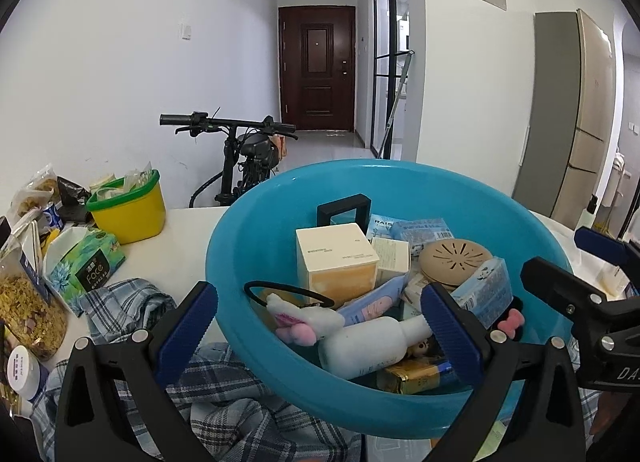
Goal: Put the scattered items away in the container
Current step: 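Lower the pink bunny item into the basin and open the left gripper, then move the left gripper back to the shirt and grasp the grey box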
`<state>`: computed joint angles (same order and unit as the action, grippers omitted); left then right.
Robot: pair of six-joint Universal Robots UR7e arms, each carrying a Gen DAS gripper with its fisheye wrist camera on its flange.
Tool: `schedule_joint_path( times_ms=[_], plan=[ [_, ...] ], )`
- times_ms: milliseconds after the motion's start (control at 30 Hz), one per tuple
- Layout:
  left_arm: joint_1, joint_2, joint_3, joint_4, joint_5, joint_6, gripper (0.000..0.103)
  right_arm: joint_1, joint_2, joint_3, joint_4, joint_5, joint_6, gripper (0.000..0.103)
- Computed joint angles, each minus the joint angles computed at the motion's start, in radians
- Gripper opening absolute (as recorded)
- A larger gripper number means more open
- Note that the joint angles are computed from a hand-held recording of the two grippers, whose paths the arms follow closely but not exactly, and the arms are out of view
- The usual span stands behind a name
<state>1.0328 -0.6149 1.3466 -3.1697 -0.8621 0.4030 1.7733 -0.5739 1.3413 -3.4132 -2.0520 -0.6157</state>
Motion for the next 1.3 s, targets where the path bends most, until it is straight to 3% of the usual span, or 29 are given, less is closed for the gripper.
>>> schedule_joint_path(
  times_ms=[300, 433, 567, 733, 933, 1100, 1200, 1300],
  plan=[
    [0.013, -0.027, 0.001, 0.004, -0.029, -0.040, 0.103, -0.003, -0.002, 0.004, -0.021, -0.004, 0.009, 0.103],
    [0.017, -0.027, -0.009, -0.019, -0.005, -0.025, 0.103, -0.004, -0.006, 0.005, -0.016, -0.003, 0.014, 0.103],
    [0.030, -0.057, -0.009, 0.045, -0.035, -0.090, 0.103, -0.003, -0.012, 0.009, -0.002, 0.009, 0.014, 0.103],
    [0.014, -0.128, 0.080, 0.060, -0.017, -0.082, 0.103, -0.001, -0.022, 0.020, -0.013, 0.023, 0.016, 0.103],
    [-0.032, -0.200, 0.265, -0.010, 0.034, 0.018, 0.103, -0.004, -0.027, 0.034, -0.056, 0.034, 0.029, 0.103],
    [-0.040, -0.244, 0.364, 0.114, -0.094, 0.005, 0.103, -0.008, -0.020, 0.032, -0.107, 0.025, 0.031, 0.103],
    [-0.054, -0.204, 0.381, 0.080, -0.059, 0.051, 0.103, -0.007, -0.010, 0.023, -0.136, 0.006, 0.017, 0.103],
    [-0.038, -0.197, 0.354, 0.192, -0.122, -0.008, 0.103, -0.011, -0.007, 0.018, -0.147, -0.004, 0.027, 0.103]
  ],
)
